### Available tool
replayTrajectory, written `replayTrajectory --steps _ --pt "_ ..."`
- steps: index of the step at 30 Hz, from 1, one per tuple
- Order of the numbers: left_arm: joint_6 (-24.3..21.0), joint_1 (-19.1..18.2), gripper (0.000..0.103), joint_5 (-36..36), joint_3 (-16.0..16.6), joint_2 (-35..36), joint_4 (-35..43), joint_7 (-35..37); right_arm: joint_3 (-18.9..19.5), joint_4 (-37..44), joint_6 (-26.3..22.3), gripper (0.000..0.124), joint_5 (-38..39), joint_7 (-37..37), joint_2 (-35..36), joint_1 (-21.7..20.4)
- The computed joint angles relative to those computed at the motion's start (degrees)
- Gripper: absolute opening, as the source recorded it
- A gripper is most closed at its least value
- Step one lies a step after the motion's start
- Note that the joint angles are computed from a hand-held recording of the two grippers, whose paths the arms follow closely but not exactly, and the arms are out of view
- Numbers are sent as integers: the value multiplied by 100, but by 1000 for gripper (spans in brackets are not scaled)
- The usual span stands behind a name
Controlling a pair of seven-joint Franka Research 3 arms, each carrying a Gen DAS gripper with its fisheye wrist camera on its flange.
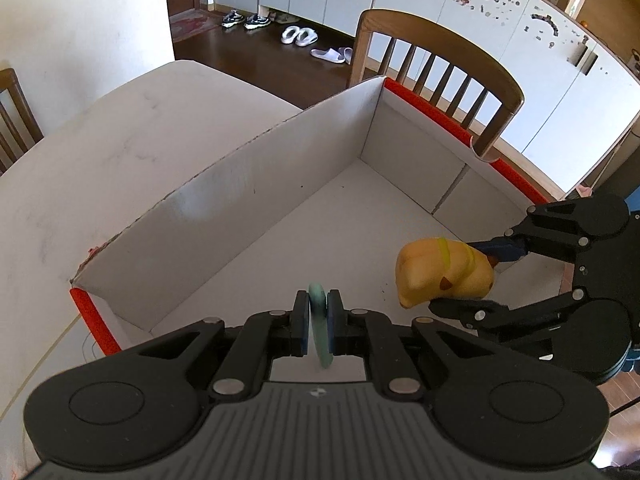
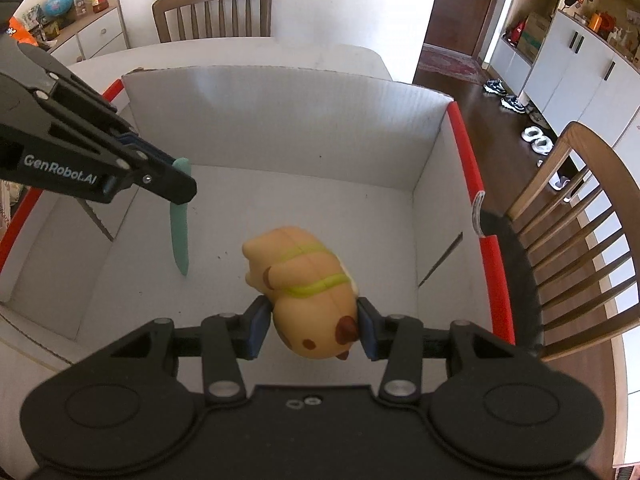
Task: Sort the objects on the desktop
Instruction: 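Open both tools to drop the green stick and yellow pig into the box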
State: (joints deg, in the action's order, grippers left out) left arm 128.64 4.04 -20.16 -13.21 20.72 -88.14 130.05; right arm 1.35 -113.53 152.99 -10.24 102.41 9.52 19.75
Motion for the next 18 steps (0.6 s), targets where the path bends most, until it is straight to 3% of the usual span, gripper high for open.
replayTrajectory --steps 14,16,18 --pt "80 -69 8 300 14 85 8 -257 -12 -105 6 49 96 -37 -16 -52" --pt "127 -76 8 326 15 65 -27 -266 -25 -145 38 52 54 -1 -38 -49" --pt "167 -80 8 346 24 50 -56 -310 -24 -156 59 62 33 20 -57 -52"
